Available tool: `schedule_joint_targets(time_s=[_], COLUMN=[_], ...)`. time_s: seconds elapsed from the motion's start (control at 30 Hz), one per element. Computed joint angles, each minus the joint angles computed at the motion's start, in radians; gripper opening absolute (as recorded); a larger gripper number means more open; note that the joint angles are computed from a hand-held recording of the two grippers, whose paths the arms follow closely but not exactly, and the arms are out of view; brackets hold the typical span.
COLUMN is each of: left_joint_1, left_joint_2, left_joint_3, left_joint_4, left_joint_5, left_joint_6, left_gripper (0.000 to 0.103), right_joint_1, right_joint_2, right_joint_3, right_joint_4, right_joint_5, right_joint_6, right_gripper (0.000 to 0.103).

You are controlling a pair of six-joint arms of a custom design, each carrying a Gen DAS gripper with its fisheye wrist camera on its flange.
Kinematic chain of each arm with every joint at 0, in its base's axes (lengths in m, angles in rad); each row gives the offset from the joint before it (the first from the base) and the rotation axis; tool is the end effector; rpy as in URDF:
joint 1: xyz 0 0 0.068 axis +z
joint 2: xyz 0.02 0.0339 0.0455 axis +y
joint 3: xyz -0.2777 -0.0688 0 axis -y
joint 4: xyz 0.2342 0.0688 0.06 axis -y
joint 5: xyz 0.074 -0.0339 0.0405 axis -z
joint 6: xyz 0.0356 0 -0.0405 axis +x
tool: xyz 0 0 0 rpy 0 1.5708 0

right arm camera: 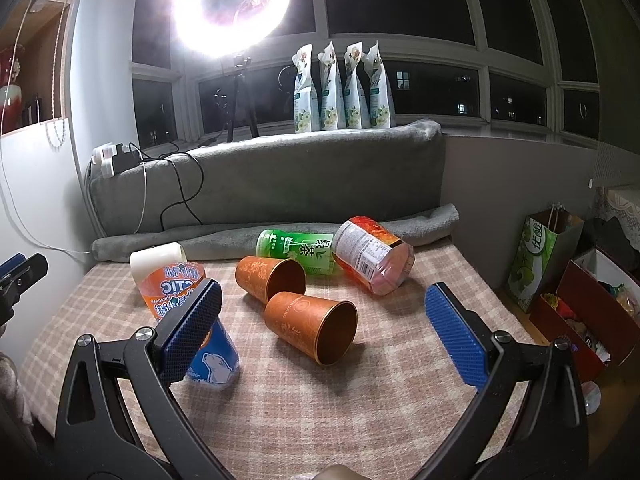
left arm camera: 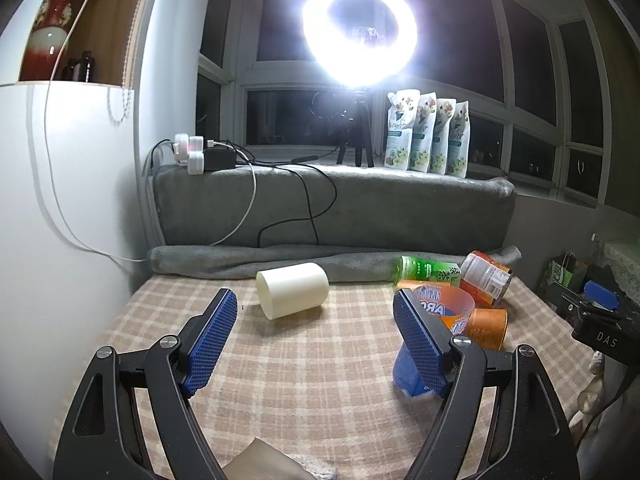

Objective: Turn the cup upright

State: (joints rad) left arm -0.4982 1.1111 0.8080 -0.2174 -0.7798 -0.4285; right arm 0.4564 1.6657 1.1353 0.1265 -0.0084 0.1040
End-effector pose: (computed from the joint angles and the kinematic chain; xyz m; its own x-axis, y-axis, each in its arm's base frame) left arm 0.2091 -0.0852 0.3003 -0.3159 -0.1645 -0.9344 -0.3599 0.9320 -0.0424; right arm 0.3405 0.1675 0.2802 -0.3973 -0.0794 -0.9142 -0.4086 0.9074 0.0987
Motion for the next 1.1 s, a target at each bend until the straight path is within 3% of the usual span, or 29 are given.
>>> schedule_joint_targets(time_s=[1.1], left_joint_1=[0.031], left_joint_2=[-0.008], left_joint_3=[-0.013], left_joint_4=[0.008], left_joint_5=[0.029], left_joint_6=[0.001], left_gripper=[0.081], right_joint_1=[0.016], right_joint_2=[0.013], right_joint_3=[0.005], right_joint_4=[0.001], right_joint_5=[0.009], right_joint_6=[-0.003], right_gripper=[0.103])
